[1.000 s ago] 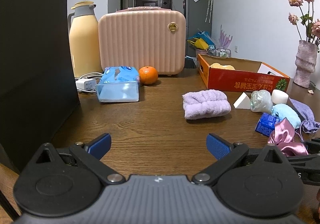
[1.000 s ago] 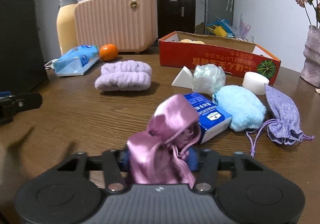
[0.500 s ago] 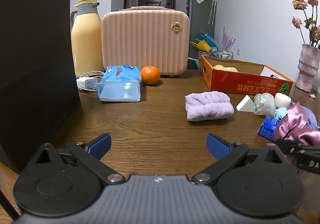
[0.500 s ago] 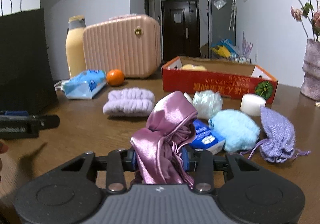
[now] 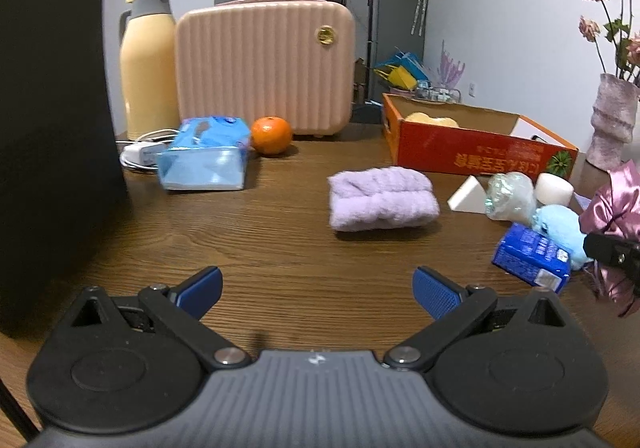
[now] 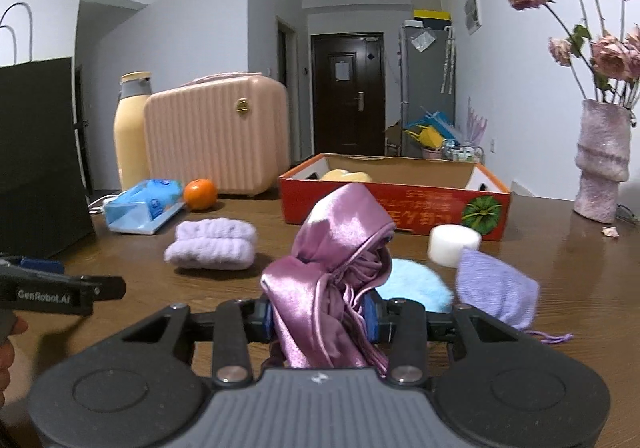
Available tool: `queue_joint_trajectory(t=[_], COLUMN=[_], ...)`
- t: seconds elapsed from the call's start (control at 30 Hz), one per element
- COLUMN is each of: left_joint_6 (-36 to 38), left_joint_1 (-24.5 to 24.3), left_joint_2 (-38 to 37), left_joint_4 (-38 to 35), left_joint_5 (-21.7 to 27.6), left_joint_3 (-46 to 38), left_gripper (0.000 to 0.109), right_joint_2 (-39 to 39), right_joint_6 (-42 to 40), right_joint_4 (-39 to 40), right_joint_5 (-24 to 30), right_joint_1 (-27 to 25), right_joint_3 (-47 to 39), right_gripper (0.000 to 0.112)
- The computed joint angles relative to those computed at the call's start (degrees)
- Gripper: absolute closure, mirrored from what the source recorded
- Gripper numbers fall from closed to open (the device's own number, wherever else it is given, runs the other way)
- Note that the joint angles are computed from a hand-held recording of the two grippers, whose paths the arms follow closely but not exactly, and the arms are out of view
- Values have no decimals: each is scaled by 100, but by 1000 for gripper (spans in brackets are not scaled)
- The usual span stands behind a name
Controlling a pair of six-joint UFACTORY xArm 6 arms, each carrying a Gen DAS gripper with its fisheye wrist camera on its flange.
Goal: Organize soft objects
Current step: 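Lift the scrunchie with the right gripper while the left gripper approaches the blue handkerchief pack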
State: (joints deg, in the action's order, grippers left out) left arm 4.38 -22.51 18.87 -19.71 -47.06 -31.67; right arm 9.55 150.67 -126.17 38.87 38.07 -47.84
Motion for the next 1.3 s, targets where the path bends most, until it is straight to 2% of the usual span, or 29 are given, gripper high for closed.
queue_joint_trajectory(t=[0.27, 0.73, 1.3], left_joint_6=[236, 597, 457], left_joint_1=[-495, -1127, -1238], left_joint_2=[235, 614, 1062], left_joint_4=[-439, -714, 74], left_joint_5=[188, 557, 1276], left_joint_3=[-380, -1026, -1876], left_gripper=[6, 6, 6], right_joint_2=[-344, -904, -1177], right_joint_6=[251, 547, 641], right_joint_4=[-242, -662, -893], right_joint_5=[130, 323, 381], right_joint_1=[-305, -795, -1479], right_joint_3=[450, 1141, 1527], right_gripper=[73, 73, 73])
